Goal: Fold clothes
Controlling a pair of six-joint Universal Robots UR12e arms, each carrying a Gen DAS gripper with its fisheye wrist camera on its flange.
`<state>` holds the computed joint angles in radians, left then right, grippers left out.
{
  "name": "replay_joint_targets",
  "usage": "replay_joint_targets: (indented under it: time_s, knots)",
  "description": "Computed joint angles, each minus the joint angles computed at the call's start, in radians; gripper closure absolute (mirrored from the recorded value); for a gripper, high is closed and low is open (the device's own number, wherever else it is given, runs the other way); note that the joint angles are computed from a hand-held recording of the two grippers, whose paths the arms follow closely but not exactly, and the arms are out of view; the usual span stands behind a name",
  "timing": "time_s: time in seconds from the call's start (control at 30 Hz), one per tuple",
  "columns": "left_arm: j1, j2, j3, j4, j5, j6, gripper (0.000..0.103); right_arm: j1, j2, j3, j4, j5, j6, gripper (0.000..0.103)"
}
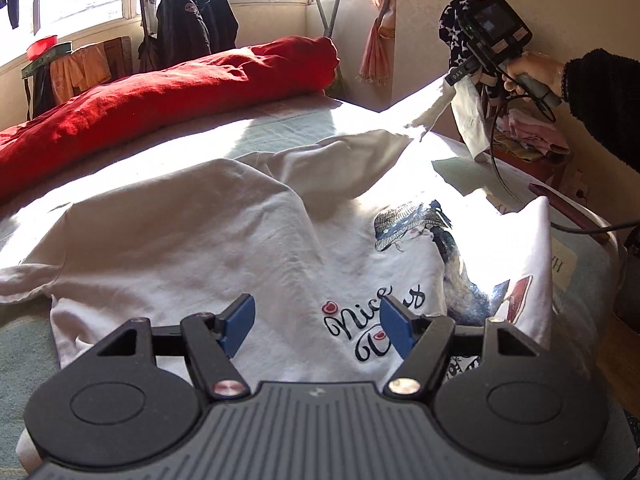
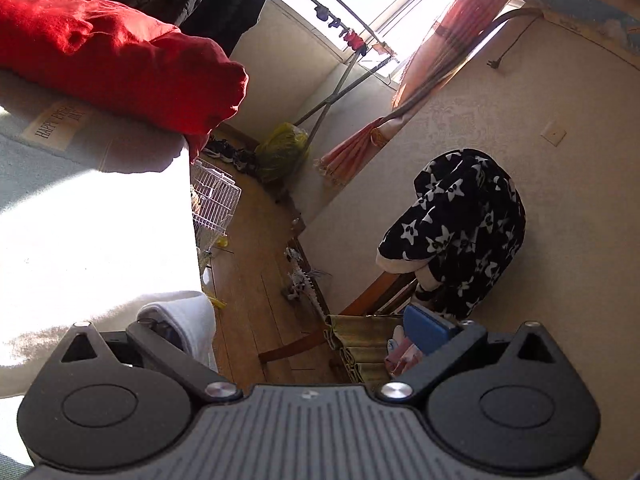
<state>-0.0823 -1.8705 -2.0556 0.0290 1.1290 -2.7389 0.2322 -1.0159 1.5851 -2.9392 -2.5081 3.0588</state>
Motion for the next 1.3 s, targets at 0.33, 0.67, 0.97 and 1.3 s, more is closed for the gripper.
replay_joint_targets:
  time_s: [0.33, 0.67, 0.97, 1.3]
  knots:
    - [-0.027, -0.015, 0.016, -0.03, 0.022, 0.021, 0.033, -0.052, -0.123, 0.166, 0.071, 0.602, 0.029, 0.0]
    - [-0.047, -0.023, 0.022, -0.046, 0.046, 0.022, 0.032, -0.107, -0.198, 0.284, -0.025, 0.733, 0.302, 0.0]
    - [-0.057, -0.028, 0.032, -0.053, 0.087, 0.02, 0.032, -0.059, -0.094, 0.182, 0.149, 0.302, 0.324, 0.0]
    - [-0.055, -0.028, 0.03, -0.05, 0.087, 0.012, 0.032, -0.105, -0.164, 0.239, 0.229, 0.188, 0.574, 0.0]
